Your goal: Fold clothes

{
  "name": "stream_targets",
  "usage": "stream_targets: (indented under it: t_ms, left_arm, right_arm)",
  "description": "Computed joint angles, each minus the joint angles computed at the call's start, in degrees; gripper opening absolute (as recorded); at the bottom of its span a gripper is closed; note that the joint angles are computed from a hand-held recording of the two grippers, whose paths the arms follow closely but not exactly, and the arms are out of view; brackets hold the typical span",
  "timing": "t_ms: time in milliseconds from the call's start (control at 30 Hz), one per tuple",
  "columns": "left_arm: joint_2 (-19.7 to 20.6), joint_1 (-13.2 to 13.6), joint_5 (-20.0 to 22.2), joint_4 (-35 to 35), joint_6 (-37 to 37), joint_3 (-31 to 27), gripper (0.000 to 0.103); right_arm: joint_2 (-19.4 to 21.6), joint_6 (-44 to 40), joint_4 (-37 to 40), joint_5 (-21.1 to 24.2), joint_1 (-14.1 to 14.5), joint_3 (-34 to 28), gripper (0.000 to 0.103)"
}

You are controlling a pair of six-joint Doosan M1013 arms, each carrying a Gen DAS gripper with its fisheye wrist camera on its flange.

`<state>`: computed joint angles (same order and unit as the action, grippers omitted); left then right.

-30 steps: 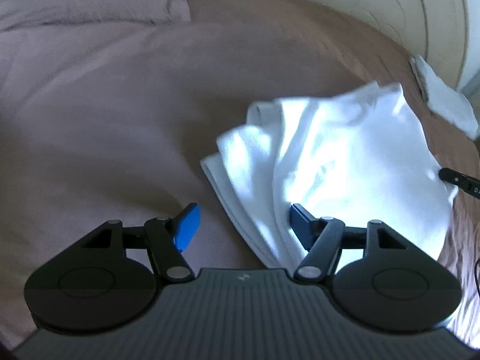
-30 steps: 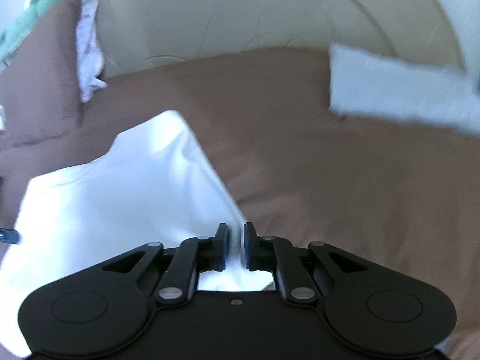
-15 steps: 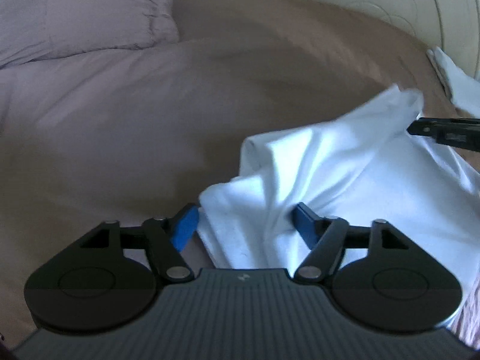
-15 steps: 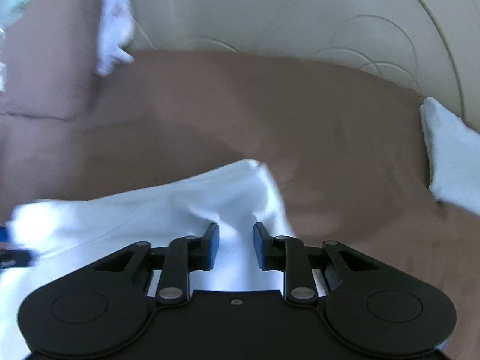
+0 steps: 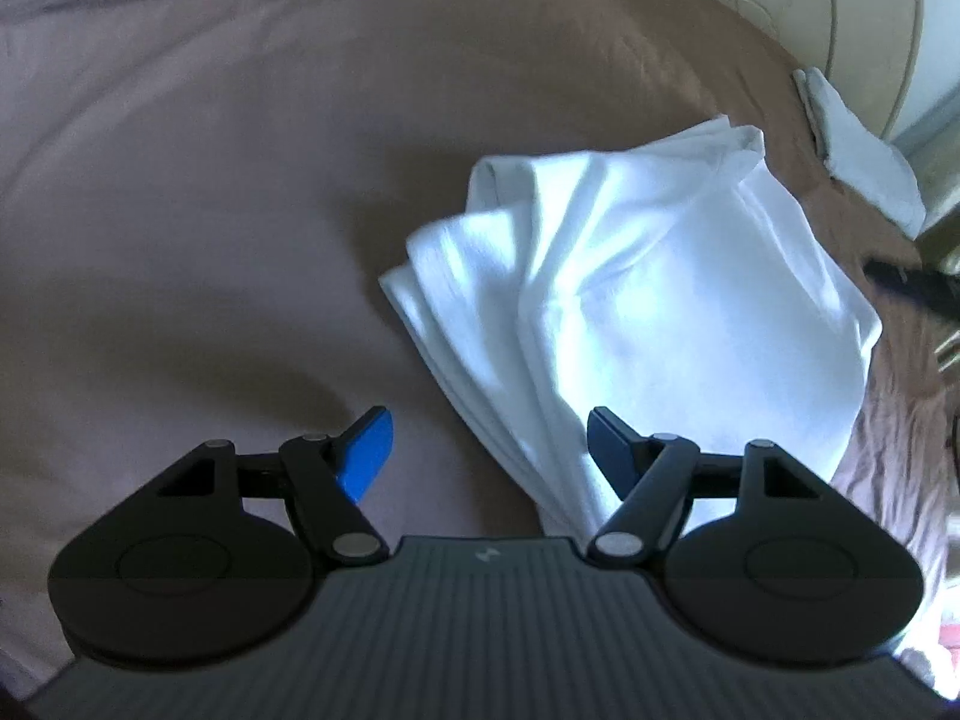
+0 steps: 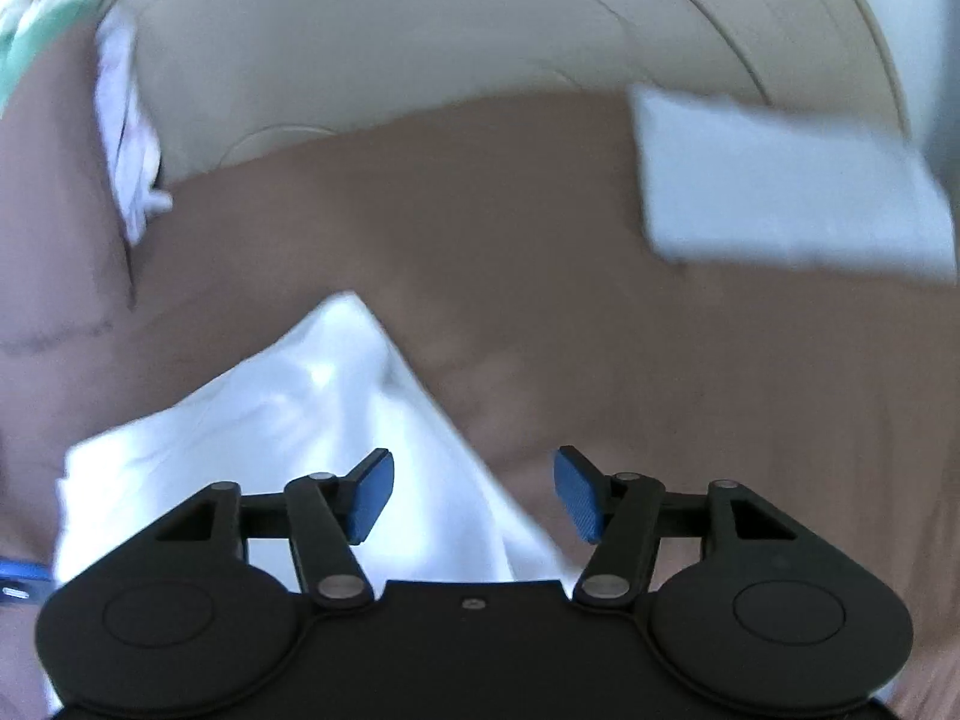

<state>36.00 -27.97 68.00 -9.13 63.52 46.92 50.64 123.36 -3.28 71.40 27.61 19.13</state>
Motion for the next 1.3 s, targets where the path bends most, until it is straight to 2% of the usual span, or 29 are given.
stream_targets:
  t_ms: [67,200,267,333,433,533,633,700,800,833,867,900,933,1000,1067,1200,1267,1300]
  left_arm:
    - [0.57,-0.26,0.09,-0.48,-0.57,-0.56,0.071]
    - [1.9,-0.88,0.99,-1.17,0.13,-2.4,0.071]
    - [2.69,-1.26,2.32,-1.13,0.98,-3.74,0.072]
    - [3.35,-1.58,3.36,-1.34,1.64,-4.88,0.073]
    - [3.51,-1.83,3.32,-1.82,1.79,-5.19,0.073]
    - [2.67,-1.63,0.96,-2.2,0.42,-3.46,0.073]
    - [1.23,-1.1,-3.94,-2.64,-4.39,-0.13,0.073]
    - [-0.7,-0.25,-10.16,-5.65,-8.92,3.89,0.073]
    - [-2.23,0.21,-15.12,-7.1,-9.7,6.67,0.073]
    - [-2.36,0.23,-15.58,-6.92,-9.42,6.86,0.074]
    - [-2.1,0.2,-14.9,-6.33,-9.06,6.49,0.076]
    - [-1.68,0.16,-13.89,-5.62,-9.11,6.0,0.077]
    - [-1.23,0.13,-12.89,-4.82,-9.43,5.56,0.077]
    - [-0.73,0.05,-12.66,-3.09,-9.69,5.55,0.078]
    - [-0.38,-0.5,-15.14,-0.56,-9.18,5.6,0.082]
    - [1.87,-1.67,-14.14,3.52,-7.57,2.14,0.1]
    - [2.78,-1.87,-14.84,3.07,-6.08,1.14,0.099]
    - [3.12,-1.95,-14.96,3.05,-5.73,0.64,0.089]
  right_arm:
    - [-4.98,2.54,5.32,-6.02,-0.76,10.35,0.065]
    - [-11.4,4.01,17.66,-14.96,-2.26,24.4,0.065]
    - [-11.77,2.79,18.74,-13.85,-2.03,25.54,0.066]
    - [-12.2,2.13,18.73,-14.69,-1.45,26.96,0.067]
    - [-12.78,1.2,24.77,-19.2,-1.68,29.67,0.069]
    - [-12.58,1.3,28.64,-24.01,-1.97,30.75,0.072]
    - [-11.01,4.23,25.74,-25.69,-1.78,28.67,0.072]
    - [-9.84,5.4,25.32,-26.64,-1.84,27.18,0.074]
    - [-8.77,6.48,24.59,-28.97,-1.82,26.14,0.074]
    - [-8.48,7.46,23.17,-29.86,-1.6,25.83,0.072]
    - [-8.41,8.62,20.07,-30.33,-1.15,25.49,0.05]
    - [-8.4,9.77,16.41,-30.53,-0.63,25.13,0.031]
    - [-8.48,9.96,11.9,-30.85,0.14,24.67,0.024]
    - [-8.81,9.18,3.28,-31.49,1.74,23.94,0.021]
    - [-9.41,7.76,-3.27,-31.97,3.14,23.66,0.02]
    - [-8.71,6.08,-7.78,-28.16,3.96,21.2,0.02]
    - [-8.13,5.78,-8.99,-26.51,4.09,20.37,0.02]
    - [-7.68,5.53,-9.71,-25.55,4.2,19.79,0.02]
